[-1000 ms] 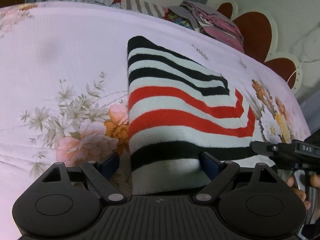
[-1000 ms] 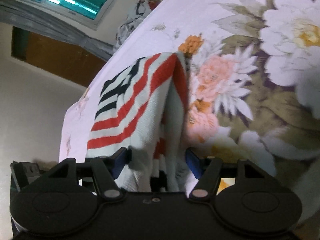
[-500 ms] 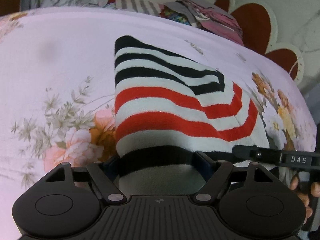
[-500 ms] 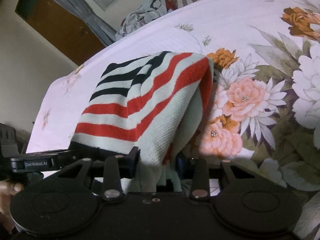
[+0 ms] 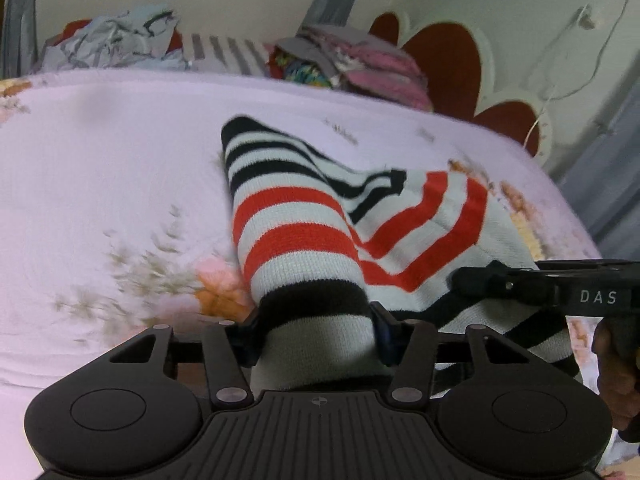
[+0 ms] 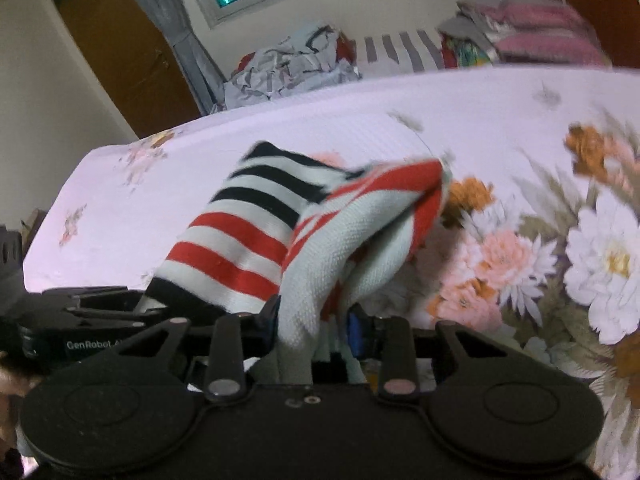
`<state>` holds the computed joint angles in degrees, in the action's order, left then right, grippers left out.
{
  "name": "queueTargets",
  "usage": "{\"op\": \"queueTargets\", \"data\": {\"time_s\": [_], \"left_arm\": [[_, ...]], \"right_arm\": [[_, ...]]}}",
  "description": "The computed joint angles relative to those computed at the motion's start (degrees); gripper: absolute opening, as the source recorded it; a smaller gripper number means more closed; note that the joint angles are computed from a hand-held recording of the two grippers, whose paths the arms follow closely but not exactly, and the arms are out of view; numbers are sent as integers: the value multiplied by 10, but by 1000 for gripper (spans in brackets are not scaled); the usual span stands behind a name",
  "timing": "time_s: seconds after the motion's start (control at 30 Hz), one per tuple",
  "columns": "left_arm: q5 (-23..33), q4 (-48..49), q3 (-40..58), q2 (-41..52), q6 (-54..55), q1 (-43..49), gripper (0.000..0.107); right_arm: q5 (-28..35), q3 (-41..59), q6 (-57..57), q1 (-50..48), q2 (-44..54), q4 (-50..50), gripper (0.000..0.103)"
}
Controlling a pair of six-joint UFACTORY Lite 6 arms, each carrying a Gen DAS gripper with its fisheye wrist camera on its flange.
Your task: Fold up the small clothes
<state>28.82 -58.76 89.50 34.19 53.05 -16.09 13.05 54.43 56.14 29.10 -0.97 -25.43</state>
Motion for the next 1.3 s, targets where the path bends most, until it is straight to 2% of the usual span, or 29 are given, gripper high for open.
{"op": "queueTargets", "data": {"time_s": [0.13,0.27,0.37,0.5,0.6,0.67,0.73,0.8,0.9,0.97,1.03,1.1,1.17,1.23,1.3], "left_arm": [[47,-46,-45,-50,103,88,52],[104,-37,-42,-57,157,200,52],[144,-13,-10,-35,182,285,52],[180,10,37,17,212,367,53],[173,-9,38,46,252,405,57],[144,-21,22,55,286,417,58],[164,-39,27,76,301,427,58],[159,-33,33,85,293,417,59],[156,-13,62,109,267,403,61],[184,0,103,139,232,409,64],[200,16,129,158,205,415,73],[215,9,120,145,222,426,73],[199,-29,76,105,288,435,69],[196,-41,83,93,312,433,44],[195,-53,103,93,315,428,42]], "right_arm": [[54,101,187,88,68,-158,32],[95,274,231,162,210,-200,32],[99,404,221,191,322,-184,32],[110,589,149,213,474,-93,32],[120,684,105,218,555,-24,31],[123,707,102,216,584,4,31],[125,696,120,217,592,10,31],[86,636,148,205,575,9,31],[24,558,276,204,547,-72,31],[32,562,306,209,549,-98,31],[45,569,303,213,550,-98,31],[63,592,279,218,557,-67,33],[93,631,239,222,575,-37,34],[124,640,266,230,567,-78,35],[178,653,335,245,559,-169,34]]}}
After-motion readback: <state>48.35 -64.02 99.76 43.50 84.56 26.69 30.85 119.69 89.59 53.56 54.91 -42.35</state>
